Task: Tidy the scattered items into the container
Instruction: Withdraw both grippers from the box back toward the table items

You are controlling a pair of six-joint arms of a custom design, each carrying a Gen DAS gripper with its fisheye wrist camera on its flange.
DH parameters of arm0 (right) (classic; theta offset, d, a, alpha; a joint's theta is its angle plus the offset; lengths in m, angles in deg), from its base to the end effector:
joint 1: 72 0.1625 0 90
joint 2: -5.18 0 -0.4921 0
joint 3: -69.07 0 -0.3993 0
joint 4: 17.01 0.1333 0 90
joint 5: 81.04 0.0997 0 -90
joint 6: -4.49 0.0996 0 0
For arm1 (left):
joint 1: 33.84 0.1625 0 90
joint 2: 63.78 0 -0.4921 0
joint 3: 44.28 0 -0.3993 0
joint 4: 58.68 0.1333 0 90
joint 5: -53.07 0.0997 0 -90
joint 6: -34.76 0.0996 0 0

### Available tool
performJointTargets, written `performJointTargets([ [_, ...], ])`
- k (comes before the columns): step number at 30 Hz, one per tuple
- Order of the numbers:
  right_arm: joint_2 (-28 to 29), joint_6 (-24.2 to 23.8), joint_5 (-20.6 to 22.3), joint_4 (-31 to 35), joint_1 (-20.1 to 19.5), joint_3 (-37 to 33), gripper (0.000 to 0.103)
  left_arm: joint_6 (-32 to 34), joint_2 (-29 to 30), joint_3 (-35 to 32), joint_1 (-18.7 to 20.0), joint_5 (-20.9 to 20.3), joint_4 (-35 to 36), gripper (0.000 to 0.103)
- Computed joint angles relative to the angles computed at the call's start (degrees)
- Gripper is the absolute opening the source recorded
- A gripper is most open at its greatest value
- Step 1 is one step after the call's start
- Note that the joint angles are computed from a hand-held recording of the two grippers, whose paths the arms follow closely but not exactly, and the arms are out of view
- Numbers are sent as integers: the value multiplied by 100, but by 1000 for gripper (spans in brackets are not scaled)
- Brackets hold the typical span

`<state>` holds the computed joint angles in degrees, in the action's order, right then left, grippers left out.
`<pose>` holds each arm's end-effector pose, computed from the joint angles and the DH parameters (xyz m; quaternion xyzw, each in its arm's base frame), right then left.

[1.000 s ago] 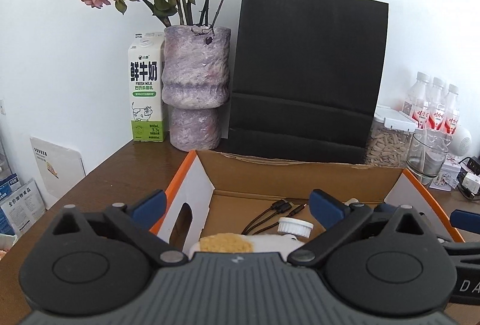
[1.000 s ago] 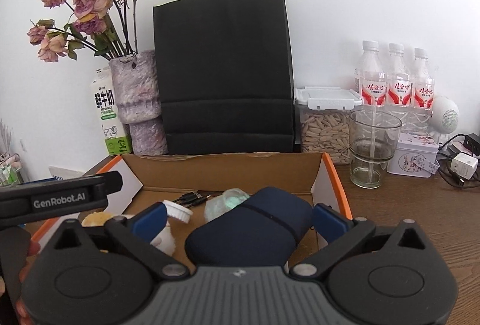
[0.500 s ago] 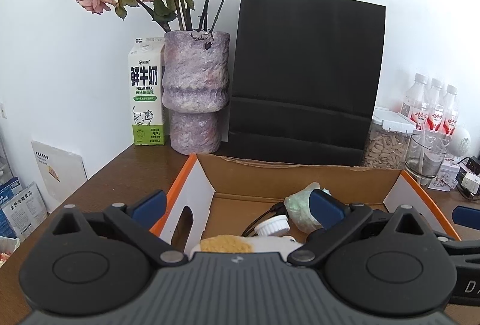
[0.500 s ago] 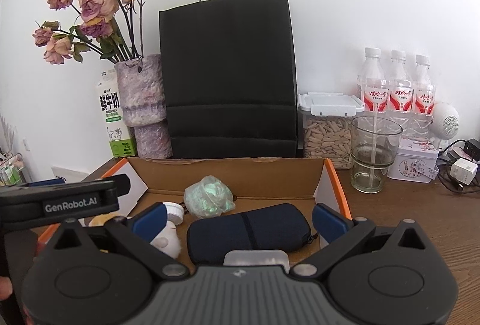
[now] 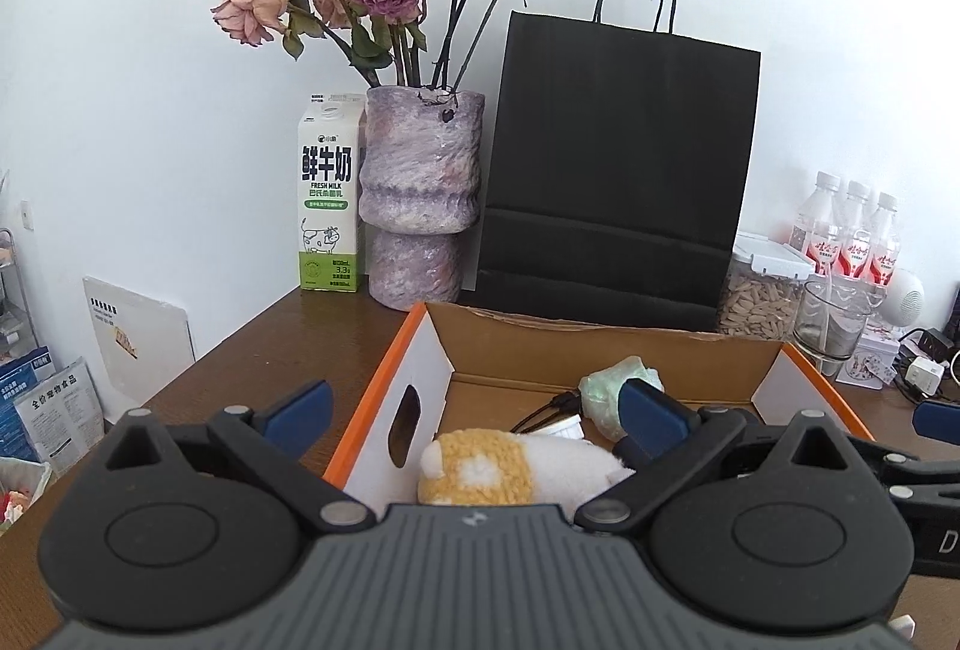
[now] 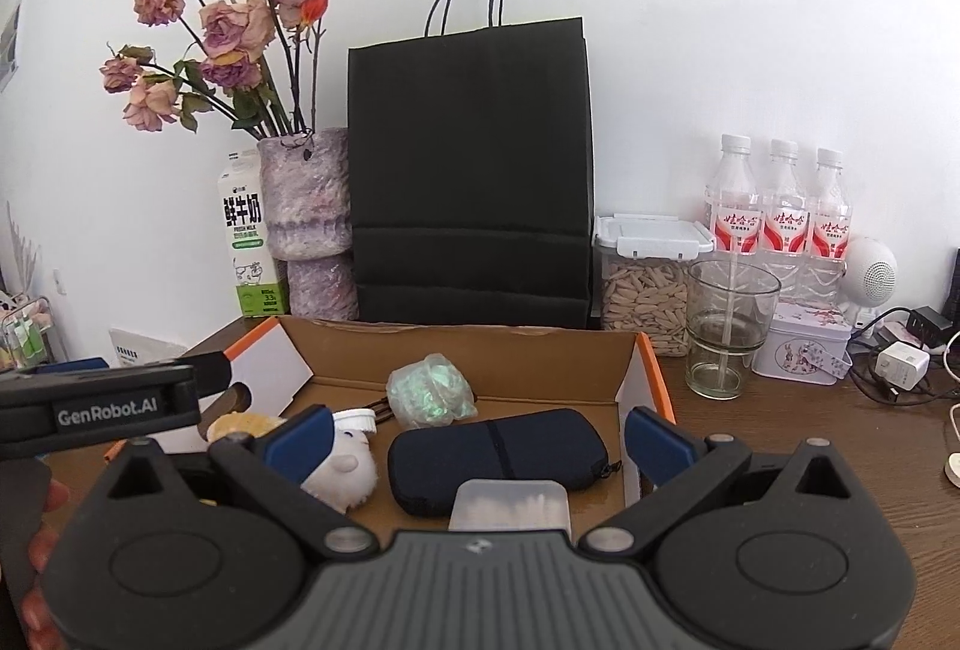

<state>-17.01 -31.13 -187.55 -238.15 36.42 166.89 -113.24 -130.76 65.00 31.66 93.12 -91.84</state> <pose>0.3176 -0.6214 -0.0104 0.3383 -0.8106 0.4367 0.1945 -0.0313 -0.5739 0.2381 0.0854 0.7374 -0.5656 0.3592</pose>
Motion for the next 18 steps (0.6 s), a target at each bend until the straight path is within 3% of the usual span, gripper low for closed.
performJointTargets([
  [18, -410, -278, -39, -1219, 60, 1701, 103, 10, -807, 1401, -607, -624, -568, 103],
])
